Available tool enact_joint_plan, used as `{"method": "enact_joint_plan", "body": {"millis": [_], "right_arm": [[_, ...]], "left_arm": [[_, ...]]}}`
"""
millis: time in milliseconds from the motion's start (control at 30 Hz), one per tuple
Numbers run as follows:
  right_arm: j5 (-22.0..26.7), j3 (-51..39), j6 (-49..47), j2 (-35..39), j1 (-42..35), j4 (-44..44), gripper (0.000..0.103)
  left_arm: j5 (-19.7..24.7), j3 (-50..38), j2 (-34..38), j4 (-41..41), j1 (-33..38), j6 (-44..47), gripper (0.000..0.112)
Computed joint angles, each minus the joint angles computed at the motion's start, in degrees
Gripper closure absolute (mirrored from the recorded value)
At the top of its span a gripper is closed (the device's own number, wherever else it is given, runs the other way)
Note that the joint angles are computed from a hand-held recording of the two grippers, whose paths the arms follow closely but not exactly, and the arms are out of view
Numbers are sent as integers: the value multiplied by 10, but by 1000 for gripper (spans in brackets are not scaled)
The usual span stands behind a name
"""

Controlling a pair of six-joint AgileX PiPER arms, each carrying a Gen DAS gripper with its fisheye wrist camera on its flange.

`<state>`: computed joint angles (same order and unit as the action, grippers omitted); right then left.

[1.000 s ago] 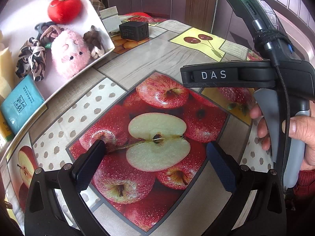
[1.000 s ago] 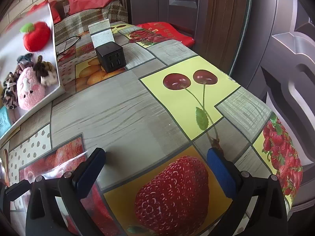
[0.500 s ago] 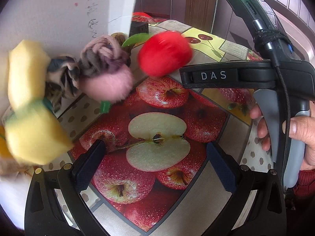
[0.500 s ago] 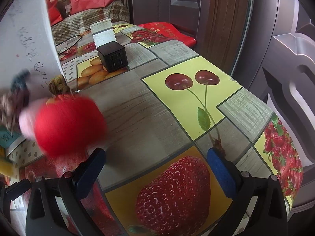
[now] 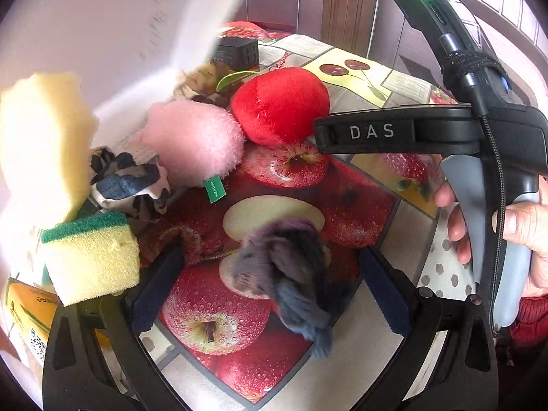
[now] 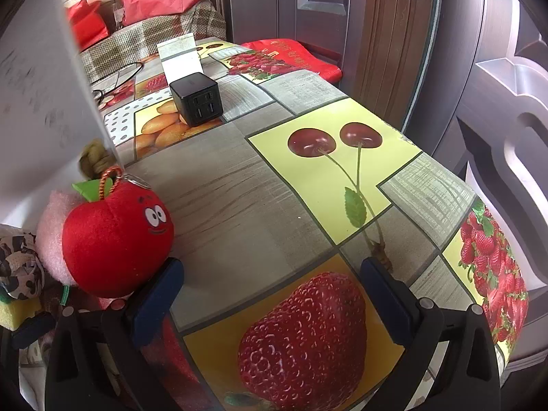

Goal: Organize soft objects

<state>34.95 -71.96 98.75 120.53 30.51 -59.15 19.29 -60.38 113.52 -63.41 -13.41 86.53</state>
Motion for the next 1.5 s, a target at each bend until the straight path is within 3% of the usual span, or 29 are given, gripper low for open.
{"method": "enact_joint_plan", "body": {"millis": [1500], "right_arm": [[-2,-6,-7,4,1,-1,0]], "left_arm": [[0,0,0,0,0,0,10]]}}
